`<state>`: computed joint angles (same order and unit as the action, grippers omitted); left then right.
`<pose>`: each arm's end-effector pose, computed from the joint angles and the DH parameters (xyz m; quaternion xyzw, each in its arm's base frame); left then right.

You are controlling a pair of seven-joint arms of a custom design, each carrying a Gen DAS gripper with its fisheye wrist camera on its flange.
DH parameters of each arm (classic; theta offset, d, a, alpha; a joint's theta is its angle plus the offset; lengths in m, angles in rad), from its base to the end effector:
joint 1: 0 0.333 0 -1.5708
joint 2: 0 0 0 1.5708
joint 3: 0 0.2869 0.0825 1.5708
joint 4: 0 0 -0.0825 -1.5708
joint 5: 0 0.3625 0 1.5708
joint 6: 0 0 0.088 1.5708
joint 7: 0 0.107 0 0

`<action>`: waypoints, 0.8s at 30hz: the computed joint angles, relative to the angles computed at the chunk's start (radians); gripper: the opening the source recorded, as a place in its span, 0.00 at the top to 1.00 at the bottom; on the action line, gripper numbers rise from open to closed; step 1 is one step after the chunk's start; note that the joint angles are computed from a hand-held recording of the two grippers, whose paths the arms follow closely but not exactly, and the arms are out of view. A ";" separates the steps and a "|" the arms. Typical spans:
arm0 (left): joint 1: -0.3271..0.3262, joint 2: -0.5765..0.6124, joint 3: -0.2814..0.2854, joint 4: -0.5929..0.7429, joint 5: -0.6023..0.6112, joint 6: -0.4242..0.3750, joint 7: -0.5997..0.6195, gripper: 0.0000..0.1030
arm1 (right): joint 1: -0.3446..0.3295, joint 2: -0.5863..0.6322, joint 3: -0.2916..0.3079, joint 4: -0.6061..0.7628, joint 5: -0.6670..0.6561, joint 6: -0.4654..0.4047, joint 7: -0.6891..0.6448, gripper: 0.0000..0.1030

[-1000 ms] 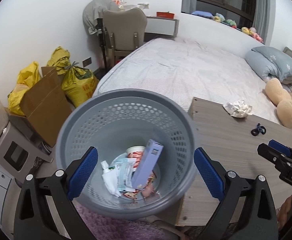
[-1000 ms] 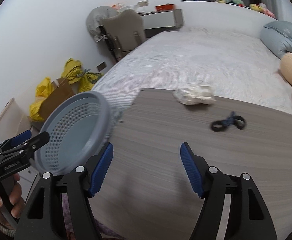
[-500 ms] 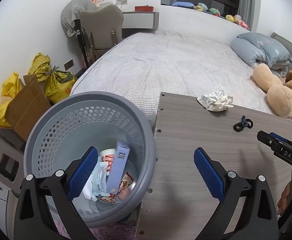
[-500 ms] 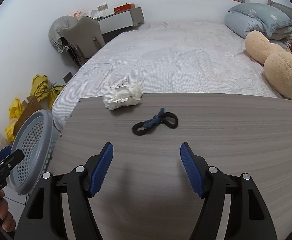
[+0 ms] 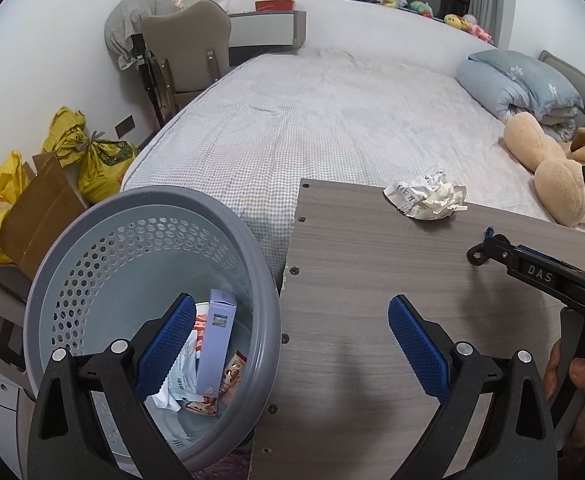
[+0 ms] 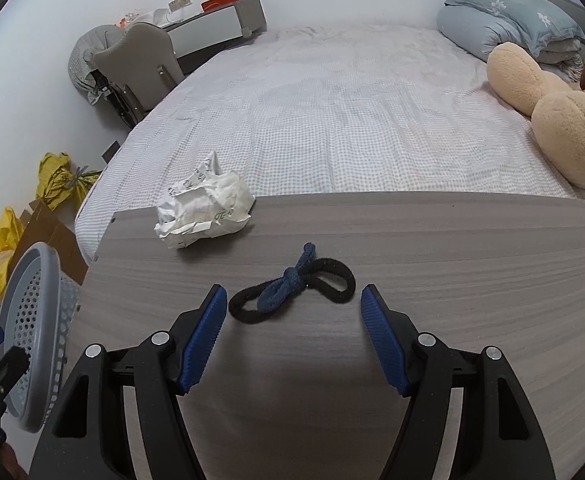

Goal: Collect trash
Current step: 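Close the right tool on the black hair tie and lift it, then grasp the crumpled white paper with the left tool while the right tool holds the hair tie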

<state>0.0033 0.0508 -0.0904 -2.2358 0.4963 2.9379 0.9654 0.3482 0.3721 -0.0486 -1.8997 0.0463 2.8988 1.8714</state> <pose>0.5496 -0.0785 0.4023 -0.6883 0.6441 -0.2294 0.2425 0.6167 0.1904 0.3647 -0.6613 0.6837 -0.1401 0.2750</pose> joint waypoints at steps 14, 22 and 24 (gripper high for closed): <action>0.007 0.002 0.000 -0.012 -0.044 0.011 0.034 0.08 | 0.056 0.052 -0.064 0.069 -0.153 -0.043 0.106 0.52; 0.002 -0.004 -0.002 -0.016 -0.029 0.011 0.026 0.08 | 0.007 0.042 -0.015 0.049 -0.083 -0.007 0.020 0.88; 0.000 -0.004 -0.002 -0.016 -0.021 0.012 0.020 0.08 | -0.020 0.032 0.012 0.032 -0.038 0.014 -0.020 0.88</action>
<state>0.0036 0.0467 -0.0924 -2.2523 0.4750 2.9503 0.9850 0.3284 0.4040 -0.0363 -1.8678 0.0084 2.9125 1.8509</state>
